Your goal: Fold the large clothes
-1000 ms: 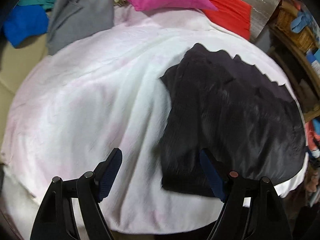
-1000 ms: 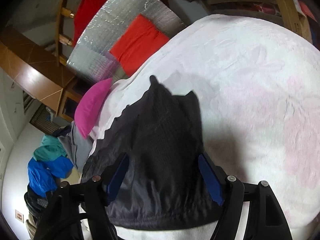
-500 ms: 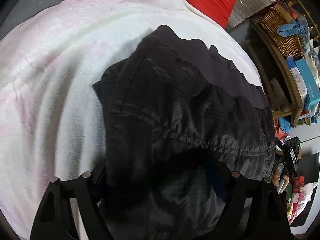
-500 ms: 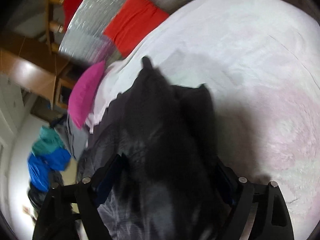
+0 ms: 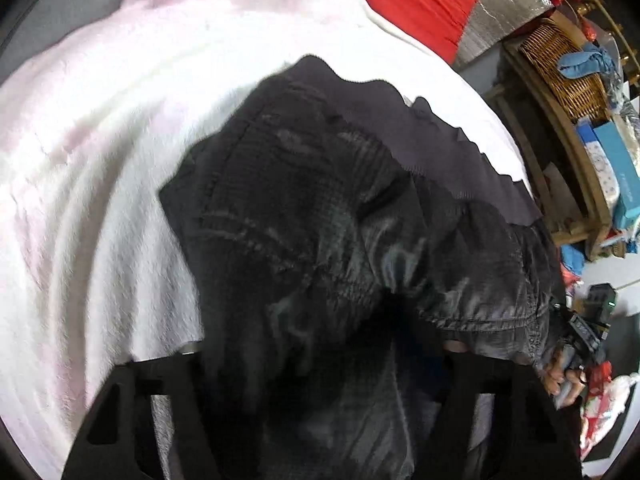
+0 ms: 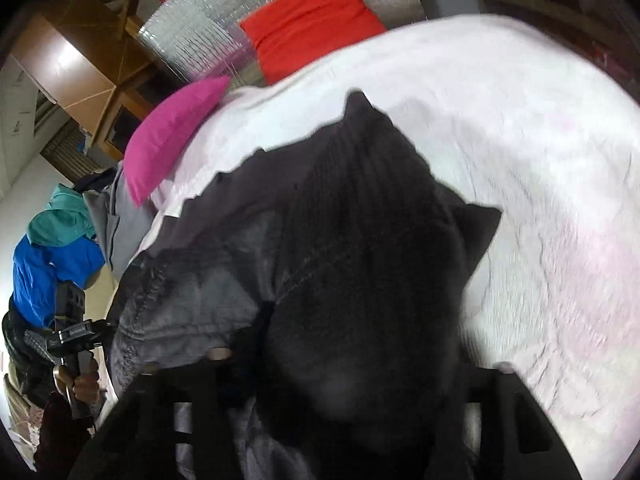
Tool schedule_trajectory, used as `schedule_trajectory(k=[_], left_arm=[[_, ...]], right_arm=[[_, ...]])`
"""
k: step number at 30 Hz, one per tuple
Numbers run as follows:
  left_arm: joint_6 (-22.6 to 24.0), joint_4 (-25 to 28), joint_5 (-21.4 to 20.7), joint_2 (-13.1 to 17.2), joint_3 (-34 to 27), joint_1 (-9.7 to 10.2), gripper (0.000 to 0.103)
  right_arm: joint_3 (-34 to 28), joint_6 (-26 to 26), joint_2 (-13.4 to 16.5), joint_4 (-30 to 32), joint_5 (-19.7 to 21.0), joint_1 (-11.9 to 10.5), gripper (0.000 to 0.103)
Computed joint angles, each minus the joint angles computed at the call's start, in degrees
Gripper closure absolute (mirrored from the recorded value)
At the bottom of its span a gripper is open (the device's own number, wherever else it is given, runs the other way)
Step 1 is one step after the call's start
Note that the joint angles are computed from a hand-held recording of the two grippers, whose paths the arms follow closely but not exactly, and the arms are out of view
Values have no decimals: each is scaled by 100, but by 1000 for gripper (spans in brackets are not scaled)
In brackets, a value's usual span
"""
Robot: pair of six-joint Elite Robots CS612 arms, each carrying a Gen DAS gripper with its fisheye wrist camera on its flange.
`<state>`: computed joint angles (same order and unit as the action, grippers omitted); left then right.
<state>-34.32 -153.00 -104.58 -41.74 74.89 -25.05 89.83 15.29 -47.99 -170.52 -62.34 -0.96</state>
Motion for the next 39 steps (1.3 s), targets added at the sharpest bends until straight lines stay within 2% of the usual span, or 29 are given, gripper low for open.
schedule_trajectory(k=[1, 3, 6, 8, 11, 14, 16, 18, 20, 21, 22, 23, 26, 29, 32, 35, 37, 39], left_arm=[[-50, -28, 107, 4, -30, -12, 53], [-70, -105, 219, 20, -71, -25, 60], [-188, 79, 300, 117, -236, -42, 61], [-295, 61, 308, 126, -253, -33, 61], [-266, 72, 532, 159, -401, -43, 69], [-262, 413, 691, 345, -916, -25, 74], [-243, 585, 810, 526, -1366, -2, 76], [-168, 871, 999, 755, -1860, 0, 75], [-176, 1504, 1158, 1085, -2491, -3, 71], [-248, 1704, 1175, 1182, -2656, -2, 62], [-377, 1923, 1216, 1279, -2792, -9, 48], [-428, 1901, 1244, 1282, -2756, -18, 46], [-226, 1393, 1341, 1104, -2328, -61, 43], [-108, 848, 1368, 735, -1631, -70, 42], [-170, 190, 1594, 310, -841, -115, 39], [-442, -594, 1703, -103, -11, -108, 35], [-807, -998, 1643, -294, 461, -106, 35], [-942, -1358, 1533, -506, 977, -89, 35]], right_arm=[[-52, -34, 1, -9, -24, 14, 61], [-176, -94, 21, 56, -86, 31, 62], [-379, -170, 127, 330, -238, 60, 62], [-462, -20, 186, 506, -113, 16, 62], [-583, 38, 211, 341, -191, 35, 65], [-944, 26, 307, 404, -441, 102, 67], [-1273, 209, 440, 408, -617, 119, 67], [-1633, 385, 628, 565, -724, 111, 67], [-2023, 313, 875, 1031, -901, 105, 63], [-2182, 403, 982, 1332, -1011, 109, 47], [-2242, 542, 1054, 1580, -1027, 93, 38], [-2192, 684, 1065, 1589, -836, 44, 29], [-1643, 950, 872, 886, -340, -126, 29], [-1055, 1344, 626, 167, 57, -299, 30], [-366, 1784, 329, -663, 317, -501, 30], [44, 2228, 190, -1236, 566, -585, 30], [257, 2611, 166, -1589, 915, -646, 30], [422, 3068, 209, -1988, 1258, -667, 30]])
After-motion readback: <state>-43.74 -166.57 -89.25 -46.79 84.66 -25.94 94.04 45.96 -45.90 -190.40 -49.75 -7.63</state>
